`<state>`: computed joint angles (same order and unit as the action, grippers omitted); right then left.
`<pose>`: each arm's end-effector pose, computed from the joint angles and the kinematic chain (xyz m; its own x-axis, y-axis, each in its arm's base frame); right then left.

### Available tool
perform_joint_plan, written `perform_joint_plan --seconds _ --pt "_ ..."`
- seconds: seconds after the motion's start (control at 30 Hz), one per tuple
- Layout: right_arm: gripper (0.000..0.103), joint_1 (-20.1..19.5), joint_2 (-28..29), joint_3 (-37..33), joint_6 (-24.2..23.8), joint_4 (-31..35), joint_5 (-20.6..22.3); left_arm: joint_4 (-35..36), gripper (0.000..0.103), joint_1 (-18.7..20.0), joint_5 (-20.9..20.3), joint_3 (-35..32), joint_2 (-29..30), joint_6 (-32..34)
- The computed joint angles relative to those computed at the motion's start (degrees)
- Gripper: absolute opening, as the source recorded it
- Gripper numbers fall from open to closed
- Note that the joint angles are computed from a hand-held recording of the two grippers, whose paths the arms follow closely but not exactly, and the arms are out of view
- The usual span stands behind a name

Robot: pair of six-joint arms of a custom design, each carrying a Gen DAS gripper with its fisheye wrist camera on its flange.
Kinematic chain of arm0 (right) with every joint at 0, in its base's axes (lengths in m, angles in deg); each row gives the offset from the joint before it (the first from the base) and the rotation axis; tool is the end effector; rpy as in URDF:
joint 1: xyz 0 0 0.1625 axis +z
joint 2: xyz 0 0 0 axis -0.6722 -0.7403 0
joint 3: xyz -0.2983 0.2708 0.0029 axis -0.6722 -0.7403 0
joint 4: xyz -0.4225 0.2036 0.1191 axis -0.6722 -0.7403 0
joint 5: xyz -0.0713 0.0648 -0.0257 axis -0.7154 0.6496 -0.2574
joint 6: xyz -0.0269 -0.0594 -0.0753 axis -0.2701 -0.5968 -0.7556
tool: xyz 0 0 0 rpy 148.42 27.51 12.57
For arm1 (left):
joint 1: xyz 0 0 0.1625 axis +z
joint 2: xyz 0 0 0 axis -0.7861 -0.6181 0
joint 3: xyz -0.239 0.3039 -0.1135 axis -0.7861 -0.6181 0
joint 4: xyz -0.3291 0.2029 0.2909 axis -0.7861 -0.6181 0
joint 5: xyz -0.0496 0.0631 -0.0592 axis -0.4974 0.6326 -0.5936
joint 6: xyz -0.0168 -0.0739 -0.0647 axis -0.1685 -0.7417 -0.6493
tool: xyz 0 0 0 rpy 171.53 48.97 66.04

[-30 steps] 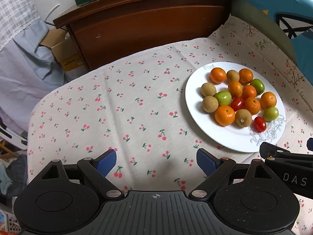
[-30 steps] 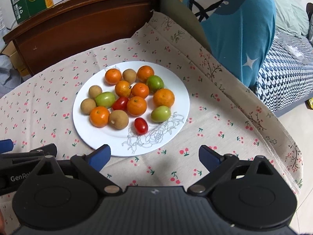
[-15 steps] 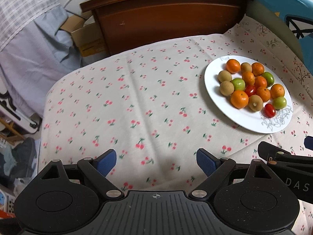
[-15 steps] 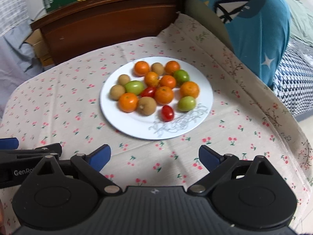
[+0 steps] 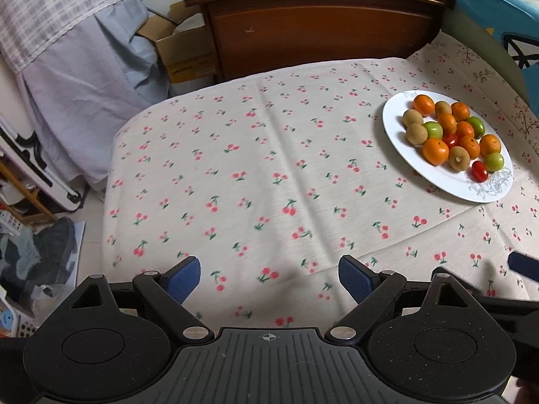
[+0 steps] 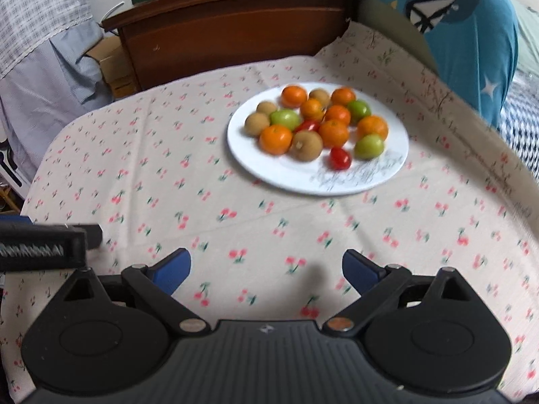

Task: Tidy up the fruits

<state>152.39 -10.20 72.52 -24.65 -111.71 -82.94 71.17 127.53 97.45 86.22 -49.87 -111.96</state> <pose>0.3466 -0.7600 -0.1084 -0.7935 0.0898 0.6019 -0.3207 0.7788 -0.5391 0.0113 -0.7877 0.2898 -0.6259 0.0979 -0.7738 0.4976 0.8141 -0.2994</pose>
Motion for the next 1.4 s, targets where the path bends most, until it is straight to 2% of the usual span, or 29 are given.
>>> perform_joint_plan --seconds 0.13,0.4,0.63,0.97,1.4 --pt "0.097 0.1 1.6 -0.4 -0.4 -0.9 -0.6 0.0 0.091 0.5 0.0 0.9 -0.9 -0.4" --pt "0.102 0.2 8.2 -7.0 -11.2 -10.4 -3.0 0.7 0.091 1.4 -0.1 0.1 -0.7 -0.7" --pt "0.102 -0.1 13.8 -14.2 -15.0 -16.8 -3.4 2.8 0.091 2.0 -0.2 -2.3 0.8 -1.8" --pt "0.102 -0.4 17.4 -21.2 -15.7 -14.1 -3.2 3.8 0.091 2.4 -0.1 -3.3 1.4 -2.1" --pt "0.102 -0.6 17.5 -21.5 -15.5 -14.0 -2.5 4.4 0.091 2.8 0.6 -4.1 1.9 -2.5"
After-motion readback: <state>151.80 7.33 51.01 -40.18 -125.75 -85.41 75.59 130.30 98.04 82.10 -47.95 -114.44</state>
